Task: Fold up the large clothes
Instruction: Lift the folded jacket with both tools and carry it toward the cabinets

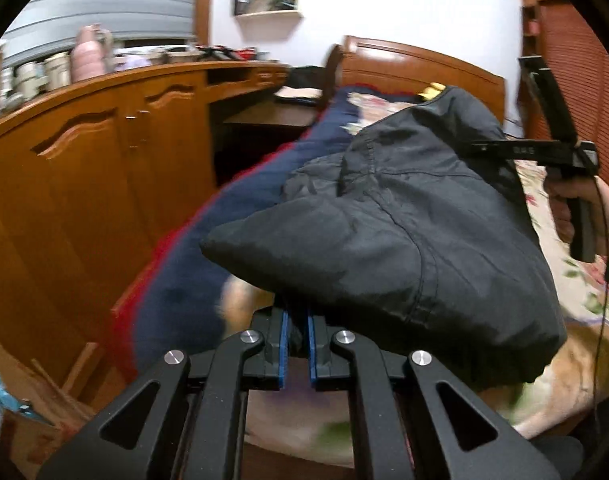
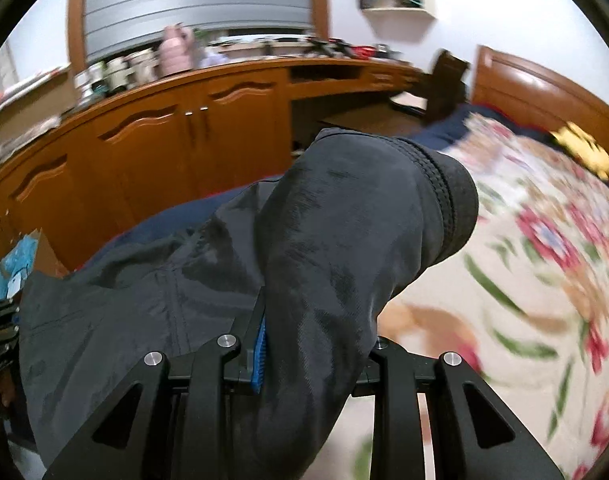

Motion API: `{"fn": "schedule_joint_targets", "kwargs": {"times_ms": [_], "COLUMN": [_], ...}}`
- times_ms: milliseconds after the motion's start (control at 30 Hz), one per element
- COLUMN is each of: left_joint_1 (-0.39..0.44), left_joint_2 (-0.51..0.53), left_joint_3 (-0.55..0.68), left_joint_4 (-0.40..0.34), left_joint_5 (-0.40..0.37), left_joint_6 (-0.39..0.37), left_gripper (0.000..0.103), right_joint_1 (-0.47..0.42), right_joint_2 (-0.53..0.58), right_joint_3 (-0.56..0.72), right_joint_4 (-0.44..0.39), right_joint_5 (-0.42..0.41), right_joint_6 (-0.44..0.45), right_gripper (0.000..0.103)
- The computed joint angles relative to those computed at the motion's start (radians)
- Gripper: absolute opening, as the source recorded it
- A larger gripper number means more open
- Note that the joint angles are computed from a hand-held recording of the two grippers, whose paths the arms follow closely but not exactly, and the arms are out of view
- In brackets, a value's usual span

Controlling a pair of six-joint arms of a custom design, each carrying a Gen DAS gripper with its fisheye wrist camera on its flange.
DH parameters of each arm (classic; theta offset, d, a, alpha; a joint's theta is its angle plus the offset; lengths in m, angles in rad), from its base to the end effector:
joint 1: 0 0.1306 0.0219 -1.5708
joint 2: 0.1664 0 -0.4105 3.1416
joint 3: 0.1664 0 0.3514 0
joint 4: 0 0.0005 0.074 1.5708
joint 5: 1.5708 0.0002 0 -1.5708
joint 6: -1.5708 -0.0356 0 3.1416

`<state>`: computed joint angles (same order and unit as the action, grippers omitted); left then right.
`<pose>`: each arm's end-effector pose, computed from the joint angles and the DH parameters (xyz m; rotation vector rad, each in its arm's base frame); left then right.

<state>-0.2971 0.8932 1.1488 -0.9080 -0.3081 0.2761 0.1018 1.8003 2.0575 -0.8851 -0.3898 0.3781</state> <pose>0.2389 -0.0624 0.5118 -0.1445 2.1830 0.0200 0.6020 0.0746 0.5358 -0.7200 2.0337 0.2690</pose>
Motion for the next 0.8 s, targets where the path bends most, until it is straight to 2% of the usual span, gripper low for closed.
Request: {"fn": "schedule_joint_targets", "kwargs": {"times_ms": [67, 200, 267, 333, 433, 533, 567, 633, 667, 700, 800], "left_joint_1": [0.087, 0.178, 0.227, 0.224, 0.192, 0.193, 0.187, 0.172, 0.18, 0.164, 0.14], "left_joint_2": [-0.011, -0.008, -0.007, -0.02, -0.032, -0.046, -0.055, -0.077, -0.079, -0.092, -0.106], "left_joint_3": [-0.008, -0.025, -0.041, -0.064, -0.082, -0.081, -0.081, -0.078, -0.074, -0.07, -0.052], "left_joint_4": [0.009, 0.039, 0.06, 0.072, 0.08, 0.081, 0.081, 0.074, 0.074, 0.068, 0.055], "left_joint_5": [0.025, 0.018, 0.064, 0.063, 0.007, -0.002, -0.003, -0.018, -0.01, -0.021, -0.048], "left_joint_6": [-0.027, -0.046, -0.042, -0.039, -0.047, -0.042, -0.038, -0.037, -0.043, -0.036, -0.031], "left_gripper": [0.008, 0.008, 0.008, 0.008, 0.01, 0.034, 0.046, 0.058, 0.073, 0.084, 0.088], "right_joint_1": [0.033, 0.093, 0.113, 0.121, 0.117, 0.099, 0.091, 0.078, 0.078, 0.071, 0.071], "right_joint_2": [0.047, 0.119, 0.145, 0.144, 0.167, 0.169, 0.168, 0.156, 0.154, 0.134, 0.119], "right_joint_3": [0.065, 0.156, 0.176, 0.156, 0.162, 0.133, 0.129, 0.093, 0.082, 0.04, 0.012], "right_joint_4": [-0.005, 0.007, 0.004, -0.011, -0.034, -0.024, -0.03, -0.015, -0.002, 0.031, 0.056], "right_joint_5": [0.027, 0.055, 0.091, 0.137, 0.181, 0.179, 0.183, 0.172, 0.168, 0.15, 0.089], "right_joint_6": [0.009, 0.012, 0.017, 0.017, 0.031, 0.073, 0.071, 0.079, 0.085, 0.094, 0.077], "right_gripper": [0.029, 0.029, 0.029, 0.032, 0.041, 0.047, 0.051, 0.055, 0.057, 0.064, 0.07]}}
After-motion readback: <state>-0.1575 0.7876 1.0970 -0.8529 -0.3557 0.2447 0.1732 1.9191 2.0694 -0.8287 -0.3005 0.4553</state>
